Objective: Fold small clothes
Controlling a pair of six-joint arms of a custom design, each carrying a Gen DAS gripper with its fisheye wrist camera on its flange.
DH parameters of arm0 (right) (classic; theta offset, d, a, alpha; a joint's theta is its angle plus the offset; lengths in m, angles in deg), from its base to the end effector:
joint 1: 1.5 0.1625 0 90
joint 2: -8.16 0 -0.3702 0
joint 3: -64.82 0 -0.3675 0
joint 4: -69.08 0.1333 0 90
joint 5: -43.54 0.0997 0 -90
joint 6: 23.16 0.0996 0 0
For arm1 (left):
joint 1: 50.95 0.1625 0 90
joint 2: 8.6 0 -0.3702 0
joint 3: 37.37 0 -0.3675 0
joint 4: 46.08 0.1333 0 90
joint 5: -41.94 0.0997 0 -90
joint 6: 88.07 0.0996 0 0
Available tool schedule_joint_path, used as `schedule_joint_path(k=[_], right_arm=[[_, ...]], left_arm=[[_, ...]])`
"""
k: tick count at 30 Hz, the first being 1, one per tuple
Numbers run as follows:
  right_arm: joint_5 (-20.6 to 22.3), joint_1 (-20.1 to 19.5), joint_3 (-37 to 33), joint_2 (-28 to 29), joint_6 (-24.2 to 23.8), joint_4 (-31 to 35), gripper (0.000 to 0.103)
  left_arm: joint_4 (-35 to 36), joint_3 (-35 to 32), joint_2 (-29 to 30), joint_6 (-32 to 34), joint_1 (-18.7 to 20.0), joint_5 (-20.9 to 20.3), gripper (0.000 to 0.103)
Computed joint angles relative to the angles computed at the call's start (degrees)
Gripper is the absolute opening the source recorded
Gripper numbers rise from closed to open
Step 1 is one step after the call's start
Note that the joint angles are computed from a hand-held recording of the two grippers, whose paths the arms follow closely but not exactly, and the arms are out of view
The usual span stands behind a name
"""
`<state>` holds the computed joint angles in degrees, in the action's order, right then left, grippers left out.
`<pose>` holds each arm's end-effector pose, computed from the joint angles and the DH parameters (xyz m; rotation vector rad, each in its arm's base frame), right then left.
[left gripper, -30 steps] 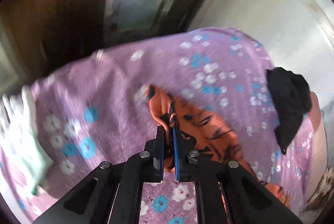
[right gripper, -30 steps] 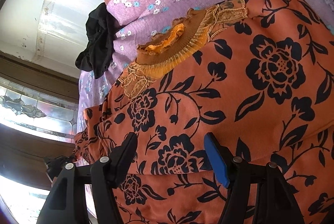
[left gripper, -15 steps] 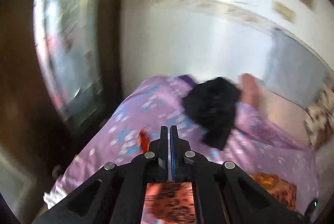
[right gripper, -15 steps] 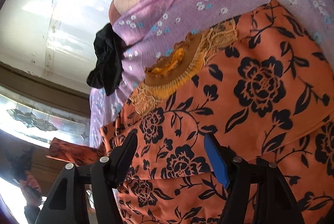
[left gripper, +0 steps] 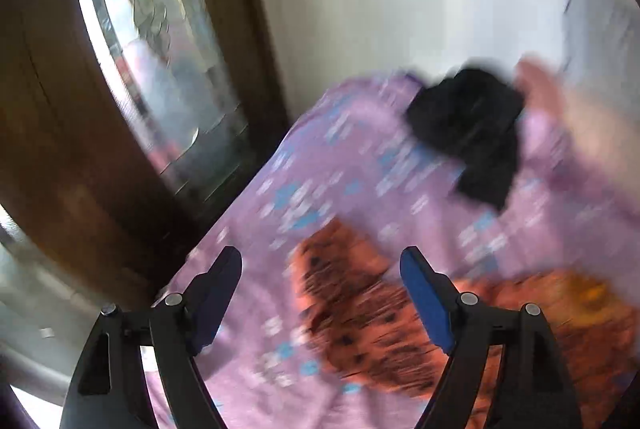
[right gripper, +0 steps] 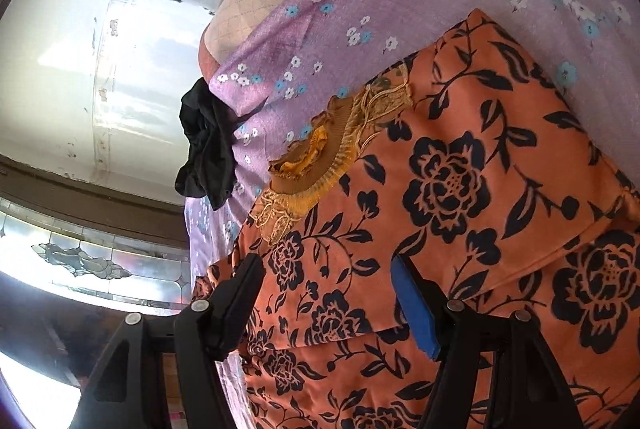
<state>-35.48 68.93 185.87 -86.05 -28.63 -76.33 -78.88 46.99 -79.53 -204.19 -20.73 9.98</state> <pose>-0.0023 -0.4609 0.3276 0.2915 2.9471 -0.7976 -0.2894 -0.4206 0.3155 -0.2150 1.8260 -0.9054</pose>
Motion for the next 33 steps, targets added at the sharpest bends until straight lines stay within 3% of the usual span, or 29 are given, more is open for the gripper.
schedule_joint_path(k=[3,7,9,11,19,23,25,27,31,33], right_arm=[[-0.8,1.1,0.0,0.9,-0.2,-0.2,0.071],[-2.5,2.2,-0.1,2.6,0.0,-1.2,0.071],[-3.5,2.5,-0.4,3.6,0.5,-1.6,0.071],[-4.1,2.6,-0.9,4.8,1.1,-1.6,0.071],[-7.7,4.0,-1.9,8.7,0.9,-3.0,0.071],[-8.5,3.6,-2.0,9.2,1.3,-3.6,0.071],[-8.6,3.5,-2.1,9.4,1.3,-3.9,0.071],[-8.8,3.6,-2.2,9.5,1.1,-4.2,0.071],[-9.2,4.5,-2.0,9.9,0.0,-4.8,0.071],[-9.1,4.6,-1.7,9.8,-0.4,-5.0,0.070]], left_arm=[[1.9,2.3,2.2,-0.9,3.7,-1.4,0.082],[6.5,2.2,7.8,0.4,8.0,1.1,0.082],[0.2,4.5,7.5,7.6,10.3,1.4,0.082],[-3.4,6.7,6.6,9.9,11.6,0.5,0.082],[3.8,2.1,11.7,4.4,18.2,4.7,0.082],[3.9,-0.2,12.1,4.2,20.8,5.9,0.084],[1.2,0.3,11.1,6.2,21.3,7.2,0.076],[-8.9,3.9,7.6,13.5,21.5,7.8,0.035],[-17.4,7.0,4.3,18.0,21.1,7.4,0.013],[-22.6,9.5,2.1,20.6,20.5,7.4,0.010]])
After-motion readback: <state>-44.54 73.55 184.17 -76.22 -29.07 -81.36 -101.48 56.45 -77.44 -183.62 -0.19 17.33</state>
